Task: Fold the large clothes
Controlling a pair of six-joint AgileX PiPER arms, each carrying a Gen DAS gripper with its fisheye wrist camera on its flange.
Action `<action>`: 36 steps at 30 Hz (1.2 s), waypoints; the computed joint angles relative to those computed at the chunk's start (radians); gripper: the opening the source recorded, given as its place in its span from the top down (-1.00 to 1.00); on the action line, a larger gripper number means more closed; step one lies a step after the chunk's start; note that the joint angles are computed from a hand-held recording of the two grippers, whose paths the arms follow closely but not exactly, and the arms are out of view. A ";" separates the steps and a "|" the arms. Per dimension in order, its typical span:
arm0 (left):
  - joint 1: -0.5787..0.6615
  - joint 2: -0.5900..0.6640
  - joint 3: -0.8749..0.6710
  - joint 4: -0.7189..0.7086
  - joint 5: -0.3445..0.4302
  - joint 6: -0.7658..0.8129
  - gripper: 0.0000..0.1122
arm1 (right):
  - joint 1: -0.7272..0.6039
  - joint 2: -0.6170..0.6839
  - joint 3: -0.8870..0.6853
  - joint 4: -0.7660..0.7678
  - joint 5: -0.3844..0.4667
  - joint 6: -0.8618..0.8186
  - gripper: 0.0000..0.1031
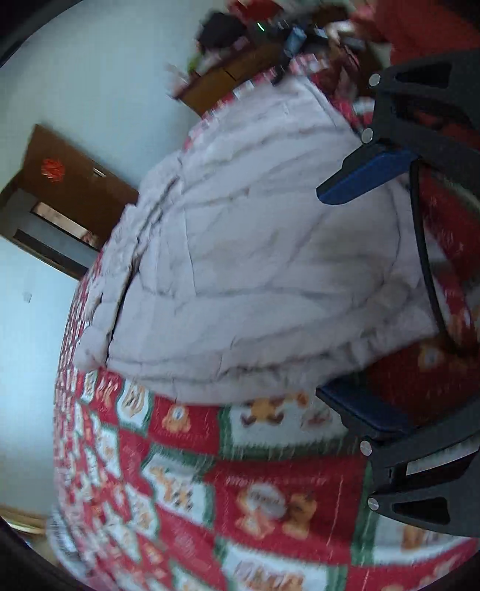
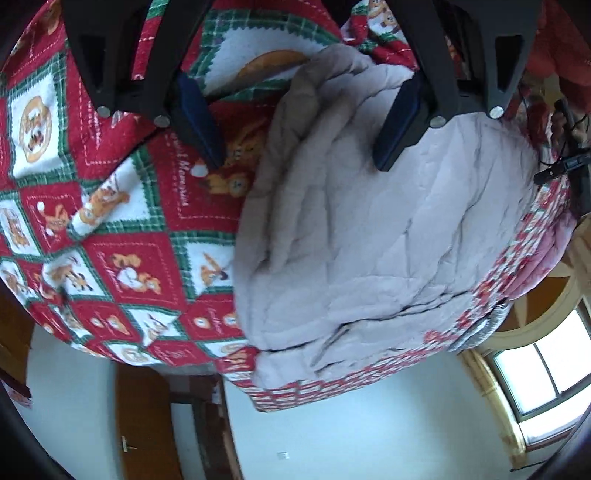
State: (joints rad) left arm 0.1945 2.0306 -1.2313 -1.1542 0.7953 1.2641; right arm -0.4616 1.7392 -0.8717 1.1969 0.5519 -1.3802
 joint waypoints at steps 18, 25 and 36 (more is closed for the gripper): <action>-0.014 0.027 0.062 -0.203 -0.022 0.109 0.16 | 0.085 -0.005 0.041 0.142 -0.055 -0.167 0.08; 0.051 0.006 0.104 -0.343 0.113 0.168 0.74 | 0.029 -0.039 0.037 0.102 0.064 -0.077 0.65; 0.130 -0.261 0.221 -0.469 0.373 0.320 0.74 | -0.220 -0.257 0.078 0.041 0.462 0.036 0.69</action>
